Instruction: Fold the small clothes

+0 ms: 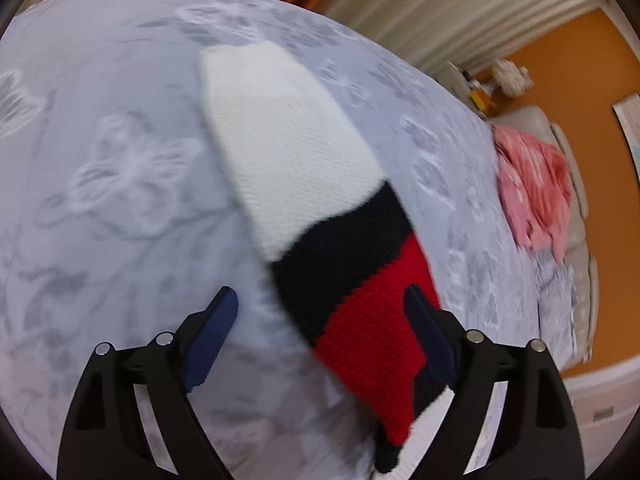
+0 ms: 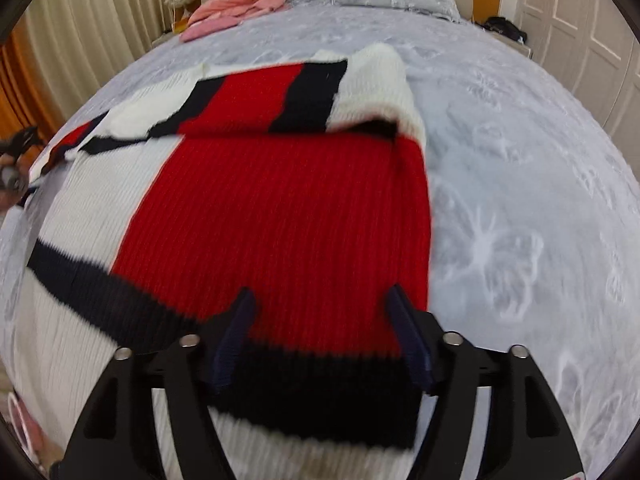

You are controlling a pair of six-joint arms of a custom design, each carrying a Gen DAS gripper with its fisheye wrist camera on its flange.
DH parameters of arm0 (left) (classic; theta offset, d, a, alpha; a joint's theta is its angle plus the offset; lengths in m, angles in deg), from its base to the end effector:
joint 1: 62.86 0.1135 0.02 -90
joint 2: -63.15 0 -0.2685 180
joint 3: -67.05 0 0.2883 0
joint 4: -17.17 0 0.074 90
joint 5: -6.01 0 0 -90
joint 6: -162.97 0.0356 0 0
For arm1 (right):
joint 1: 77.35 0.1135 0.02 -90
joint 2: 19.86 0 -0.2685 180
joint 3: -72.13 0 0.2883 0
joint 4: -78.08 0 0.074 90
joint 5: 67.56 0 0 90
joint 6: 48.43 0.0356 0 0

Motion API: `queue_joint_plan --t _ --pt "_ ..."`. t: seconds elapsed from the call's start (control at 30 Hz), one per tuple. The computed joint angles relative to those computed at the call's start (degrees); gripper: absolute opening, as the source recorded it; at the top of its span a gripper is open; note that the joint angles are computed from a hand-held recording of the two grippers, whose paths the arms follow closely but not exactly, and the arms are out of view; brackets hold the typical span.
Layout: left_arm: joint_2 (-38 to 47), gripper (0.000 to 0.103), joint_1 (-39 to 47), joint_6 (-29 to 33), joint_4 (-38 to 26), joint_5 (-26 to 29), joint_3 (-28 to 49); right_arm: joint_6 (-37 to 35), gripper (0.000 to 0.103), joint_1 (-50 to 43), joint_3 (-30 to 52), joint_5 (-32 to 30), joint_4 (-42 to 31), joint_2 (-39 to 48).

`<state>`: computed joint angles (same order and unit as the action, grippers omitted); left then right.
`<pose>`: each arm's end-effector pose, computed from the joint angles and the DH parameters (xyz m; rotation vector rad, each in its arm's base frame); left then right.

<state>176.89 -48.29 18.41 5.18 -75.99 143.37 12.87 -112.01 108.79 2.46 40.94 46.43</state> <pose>0.4156 0.1029 0.1011 -1.3543 2.0788 -0.4766 0.1756 -0.1066 0.1181 0.0414 2.6171 0.1097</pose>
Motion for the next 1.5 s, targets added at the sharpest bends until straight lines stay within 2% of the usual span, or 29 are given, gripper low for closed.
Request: queue_joint_plan --t 0.03,0.07,0.1,0.17,0.23,0.3,0.43,0.53,0.57,0.63,0.67,0.73,0.77,0.8,0.87,0.9,0.97,1.07,1.17,1.23,1.3,1.5 --pt "0.6 0.067 0.0 0.2 0.8 1.5 0.4 -0.9 0.073 -0.8 0.5 -0.3 -1.7 0.3" --pt "2.0 0.037 0.1 0.5 1.1 4.3 1.8 -1.5 0.073 -1.2 0.3 -0.4 -3.3 -0.8" --pt "2.8 0.013 0.5 0.4 1.0 6.3 2.7 -2.6 0.074 -1.7 0.3 -0.6 -4.7 -1.5" --pt "1.7 0.012 1.1 -1.2 2.8 7.3 1.1 -5.8 0.076 -2.7 0.0 0.1 -8.1 -3.4" --pt "-0.8 0.010 0.9 -1.9 4.6 5.3 -0.9 -8.7 0.079 -4.6 -0.7 0.0 -10.5 -5.4" --pt "-3.8 0.009 -0.2 0.1 2.7 2.2 0.0 -11.7 0.083 -7.1 -1.5 -0.6 -11.9 -6.5" --pt "-13.3 0.009 -9.4 10.8 -1.3 -6.6 1.8 -13.7 0.085 -10.7 -2.1 -2.7 -12.1 -5.8" --pt "-20.0 0.009 -22.6 21.6 -3.6 -10.8 3.4 -12.2 0.085 -11.6 -0.6 -4.3 -12.4 -3.6" --pt "-20.5 0.010 -28.3 25.6 -5.1 -11.8 5.0 -12.0 0.085 -12.4 0.1 -5.4 -12.8 -2.4" --pt "-18.1 0.015 -38.2 29.5 -9.0 -12.9 8.4 -11.9 0.085 -14.7 2.1 -7.6 -14.2 0.4" --pt "-16.5 0.017 -41.1 29.8 -10.1 -13.6 9.2 -11.7 0.085 -15.4 2.9 -8.1 -14.6 1.1" --pt "-11.8 0.034 -46.7 28.6 -12.6 -14.2 10.6 -11.2 0.085 -17.3 4.8 -8.8 -15.3 2.6" --pt "-9.2 0.045 -48.8 25.8 -13.8 -13.5 10.5 -11.3 0.085 -18.0 5.9 -9.4 -15.9 3.2" --pt "-8.0 0.045 -50.4 23.4 -13.2 -12.2 9.0 -11.4 0.085 -18.9 7.1 -10.1 -16.5 3.8" --pt "-8.6 0.047 -52.9 21.1 -12.0 -14.1 5.0 -11.9 0.085 -19.0 9.4 -11.1 -16.5 4.0" --pt "-9.4 0.056 -53.7 20.1 -11.4 -15.1 2.8 -11.8 0.085 -18.1 10.4 -11.3 -16.0 4.3" --pt "-12.2 0.062 -54.2 17.4 -9.9 -17.3 -2.0 -9.6 0.085 -13.5 14.0 -11.6 -14.9 6.5" --pt "-16.8 0.063 -52.9 14.8 -10.5 -19.2 -6.9 -2.0 0.085 -3.3 21.1 -12.1 -13.4 12.1" --pt "-21.3 0.067 -48.2 10.8 -8.5 -16.1 -12.4 7.9 0.085 6.8 27.4 -13.0 -9.3 18.4" --pt "-24.7 0.069 -46.1 9.0 -8.5 -14.7 -16.0 14.4 0.085 17.2 30.7 -4.7 -1.7 22.0" --pt "-27.4 0.069 -45.2 8.3 -9.3 -14.5 -18.9 15.1 0.085 24.3 33.5 2.3 2.2 25.0" --pt "-32.0 0.071 -45.3 9.5 -9.7 -18.1 -25.4 12.5 0.085 42.8 46.1 15.9 3.2 39.0"
